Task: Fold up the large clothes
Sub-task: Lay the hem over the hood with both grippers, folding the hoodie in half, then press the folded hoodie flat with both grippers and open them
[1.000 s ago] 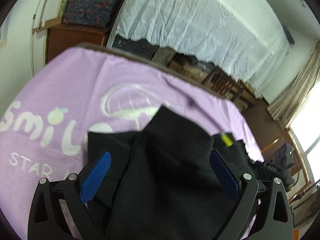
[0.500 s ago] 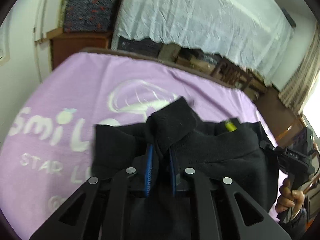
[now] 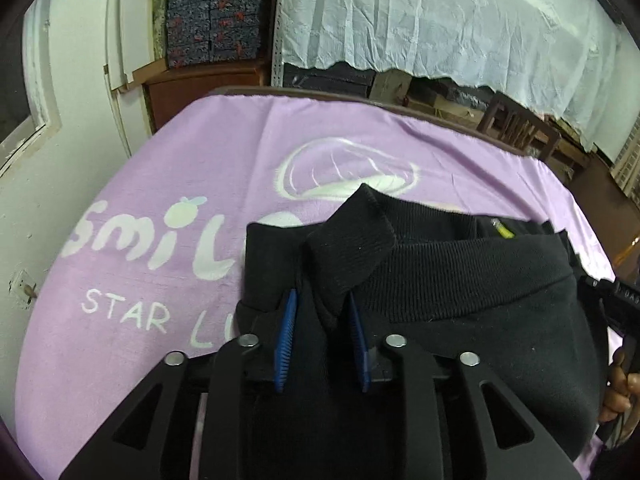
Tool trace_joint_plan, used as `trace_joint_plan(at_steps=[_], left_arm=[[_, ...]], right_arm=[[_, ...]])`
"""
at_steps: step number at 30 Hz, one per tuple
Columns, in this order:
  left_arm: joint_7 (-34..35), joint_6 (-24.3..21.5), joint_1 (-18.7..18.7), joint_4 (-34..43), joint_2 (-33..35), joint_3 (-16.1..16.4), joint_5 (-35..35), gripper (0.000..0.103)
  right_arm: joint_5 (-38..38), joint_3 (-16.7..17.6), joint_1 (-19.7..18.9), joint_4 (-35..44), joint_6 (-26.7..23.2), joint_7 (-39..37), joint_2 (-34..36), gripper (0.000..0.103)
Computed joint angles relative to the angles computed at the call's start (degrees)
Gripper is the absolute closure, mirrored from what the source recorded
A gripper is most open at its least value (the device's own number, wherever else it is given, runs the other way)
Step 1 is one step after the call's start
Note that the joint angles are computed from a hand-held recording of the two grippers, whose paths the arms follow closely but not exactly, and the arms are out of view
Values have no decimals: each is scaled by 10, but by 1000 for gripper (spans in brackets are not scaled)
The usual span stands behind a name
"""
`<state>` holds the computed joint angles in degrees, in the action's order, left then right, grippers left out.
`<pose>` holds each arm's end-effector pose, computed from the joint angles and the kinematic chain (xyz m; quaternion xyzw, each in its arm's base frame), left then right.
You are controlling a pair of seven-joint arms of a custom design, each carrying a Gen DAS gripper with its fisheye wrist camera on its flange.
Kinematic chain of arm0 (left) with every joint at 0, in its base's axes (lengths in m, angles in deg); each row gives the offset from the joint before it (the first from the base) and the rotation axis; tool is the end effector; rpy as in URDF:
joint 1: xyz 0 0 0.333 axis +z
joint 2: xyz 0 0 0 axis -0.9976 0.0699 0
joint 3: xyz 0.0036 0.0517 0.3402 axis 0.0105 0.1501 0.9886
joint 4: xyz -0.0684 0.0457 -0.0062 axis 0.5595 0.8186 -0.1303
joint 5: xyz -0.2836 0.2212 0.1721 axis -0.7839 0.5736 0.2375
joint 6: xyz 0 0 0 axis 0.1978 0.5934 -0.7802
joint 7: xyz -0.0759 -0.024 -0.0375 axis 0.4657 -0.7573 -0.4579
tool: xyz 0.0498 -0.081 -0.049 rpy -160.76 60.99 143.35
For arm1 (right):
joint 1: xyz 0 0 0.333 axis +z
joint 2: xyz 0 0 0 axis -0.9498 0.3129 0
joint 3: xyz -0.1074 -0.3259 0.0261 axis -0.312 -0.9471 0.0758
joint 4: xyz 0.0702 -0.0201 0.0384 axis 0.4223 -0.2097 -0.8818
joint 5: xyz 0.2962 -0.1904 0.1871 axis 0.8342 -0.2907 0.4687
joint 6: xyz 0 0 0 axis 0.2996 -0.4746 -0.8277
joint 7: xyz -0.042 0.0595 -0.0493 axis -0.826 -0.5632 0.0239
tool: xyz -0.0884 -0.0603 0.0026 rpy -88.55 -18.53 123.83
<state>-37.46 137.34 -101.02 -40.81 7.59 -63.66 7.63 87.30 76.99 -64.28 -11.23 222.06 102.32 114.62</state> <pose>0.6040 -0.2448 0.4039 -0.7231 0.5907 -0.2698 0.2353 0.6853 0.1988 0.3636 -0.6085 0.6590 0.0328 0.4409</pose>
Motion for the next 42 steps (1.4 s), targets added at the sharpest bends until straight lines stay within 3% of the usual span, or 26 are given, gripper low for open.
trace_joint_plan(at_steps=[1,3,4,5,8,10,13,16,18,19,20,21,23,26,33,37,42], left_arm=[[-23,-6,-9,-4,-9,8,21,63],[-87,-33,-30,-7,-30,17,90,36],[-126,-49,-38,-6,-40,17,136,33],[-154,-57,-43,-8,-51,14,174,31],[-174,-41,-35,-9,-63,-10,223,30],[-153,-34,-29,-4,-57,-29,233,29],[-85,-39,-28,17,-30,-48,196,29],[-22,-84,-43,45,9,-51,152,27],[19,-115,-47,70,42,-50,101,9],[30,-116,-46,76,54,-47,77,5],[45,-103,-39,78,58,-46,48,3],[49,-84,-36,74,57,-42,33,3],[54,-80,-45,74,58,-30,22,3],[35,-104,-70,74,54,-13,49,3],[-32,-87,-82,45,16,-10,124,7],[-68,-97,-90,42,2,-21,190,7],[-53,-123,-92,54,12,-40,210,7]], right_arm=[[3,2,0,-2,5,-7,-1,87],[10,4,-1,-5,10,-11,-4,82],[21,6,-1,-10,24,-17,-11,77],[36,8,0,-16,45,-29,-18,68],[131,32,-13,-30,87,-129,-46,65],[207,40,-20,-41,62,-203,-70,66],[228,34,0,-60,32,-252,-97,66],[159,18,37,-71,11,-226,-102,66],[104,0,65,-71,3,-188,-94,67],[38,-17,88,-68,13,-135,-82,68],[-40,-43,113,-65,23,-63,-68,78],[-77,-50,118,-59,26,-29,-52,80],[-78,-32,94,-50,12,-26,-42,80],[-99,-20,83,-52,19,1,-42,80],[-105,7,67,-79,49,9,-62,78],[-50,35,48,-114,73,-54,-96,75],[60,44,54,-151,85,-172,-140,72]])
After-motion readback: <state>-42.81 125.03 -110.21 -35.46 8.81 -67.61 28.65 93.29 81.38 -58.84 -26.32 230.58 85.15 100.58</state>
